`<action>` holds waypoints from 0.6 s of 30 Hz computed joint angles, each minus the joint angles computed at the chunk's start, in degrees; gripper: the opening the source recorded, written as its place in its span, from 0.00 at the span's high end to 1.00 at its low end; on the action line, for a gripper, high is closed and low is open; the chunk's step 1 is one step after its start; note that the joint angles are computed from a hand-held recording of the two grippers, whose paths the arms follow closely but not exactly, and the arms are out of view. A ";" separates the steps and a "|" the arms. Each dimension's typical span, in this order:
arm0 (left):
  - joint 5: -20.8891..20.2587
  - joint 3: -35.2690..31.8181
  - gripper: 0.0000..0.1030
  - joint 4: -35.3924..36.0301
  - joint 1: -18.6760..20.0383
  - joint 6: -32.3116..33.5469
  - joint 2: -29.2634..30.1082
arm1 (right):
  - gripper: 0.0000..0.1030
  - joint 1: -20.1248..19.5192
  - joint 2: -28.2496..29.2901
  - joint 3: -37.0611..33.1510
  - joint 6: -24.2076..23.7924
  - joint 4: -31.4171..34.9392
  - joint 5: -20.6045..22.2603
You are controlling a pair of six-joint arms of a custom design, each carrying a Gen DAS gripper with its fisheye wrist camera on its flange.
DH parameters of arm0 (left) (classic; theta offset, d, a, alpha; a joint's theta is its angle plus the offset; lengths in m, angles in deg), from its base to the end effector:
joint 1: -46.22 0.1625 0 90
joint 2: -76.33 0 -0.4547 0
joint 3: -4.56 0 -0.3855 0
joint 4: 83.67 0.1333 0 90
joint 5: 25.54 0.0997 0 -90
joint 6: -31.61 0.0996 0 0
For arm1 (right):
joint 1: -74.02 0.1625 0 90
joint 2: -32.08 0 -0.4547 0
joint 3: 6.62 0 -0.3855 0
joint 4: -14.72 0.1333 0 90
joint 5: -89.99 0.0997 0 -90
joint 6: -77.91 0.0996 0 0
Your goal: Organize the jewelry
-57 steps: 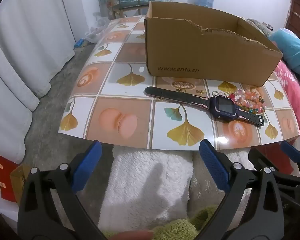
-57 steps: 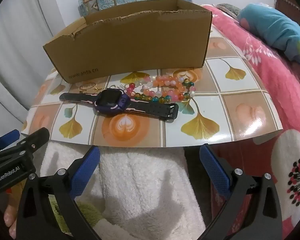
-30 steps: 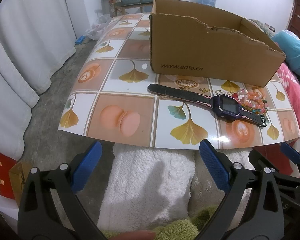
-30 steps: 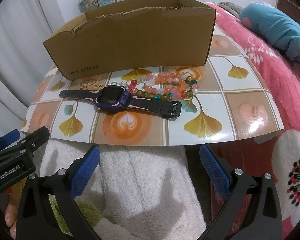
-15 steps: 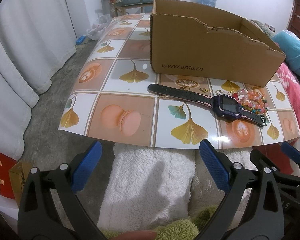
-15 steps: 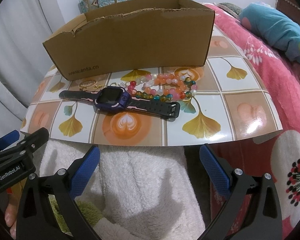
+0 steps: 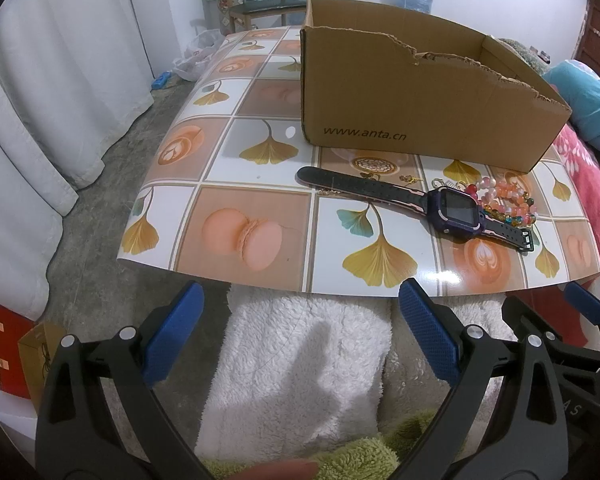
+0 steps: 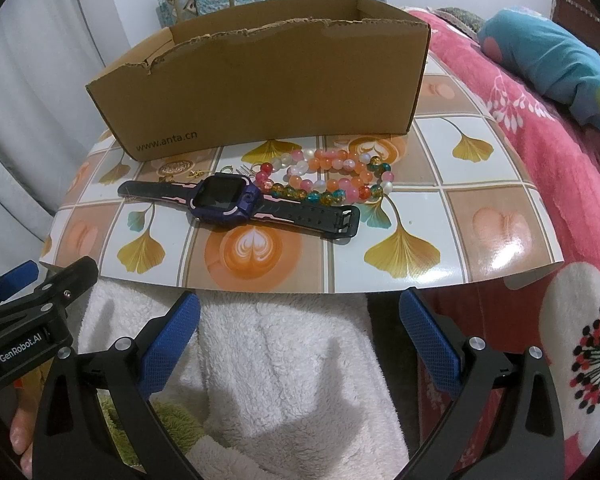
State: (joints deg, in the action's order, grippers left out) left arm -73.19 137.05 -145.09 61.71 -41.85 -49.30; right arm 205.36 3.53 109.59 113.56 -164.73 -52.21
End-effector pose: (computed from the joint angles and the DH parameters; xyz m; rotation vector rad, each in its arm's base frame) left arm -0.0972 -0.2349 0.3683 0.3033 2.2787 -0.6483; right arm 0.3823 -0.3519 -0.0633 0.0983 -2.3402 0.7428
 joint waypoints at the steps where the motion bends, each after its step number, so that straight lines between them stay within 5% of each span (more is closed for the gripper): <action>1: 0.00 0.01 0.08 0.01 -0.01 -0.02 -0.04 | 0.06 0.02 -0.02 0.01 0.02 0.07 0.00; 18: -0.40 -0.34 0.08 0.85 -0.51 -0.43 -0.25 | 0.06 0.13 -0.21 -0.17 0.02 0.90 -0.44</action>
State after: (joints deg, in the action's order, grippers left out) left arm -73.59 136.71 -144.23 61.20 -42.28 -49.54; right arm 205.49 3.32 109.42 113.58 -163.83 -52.66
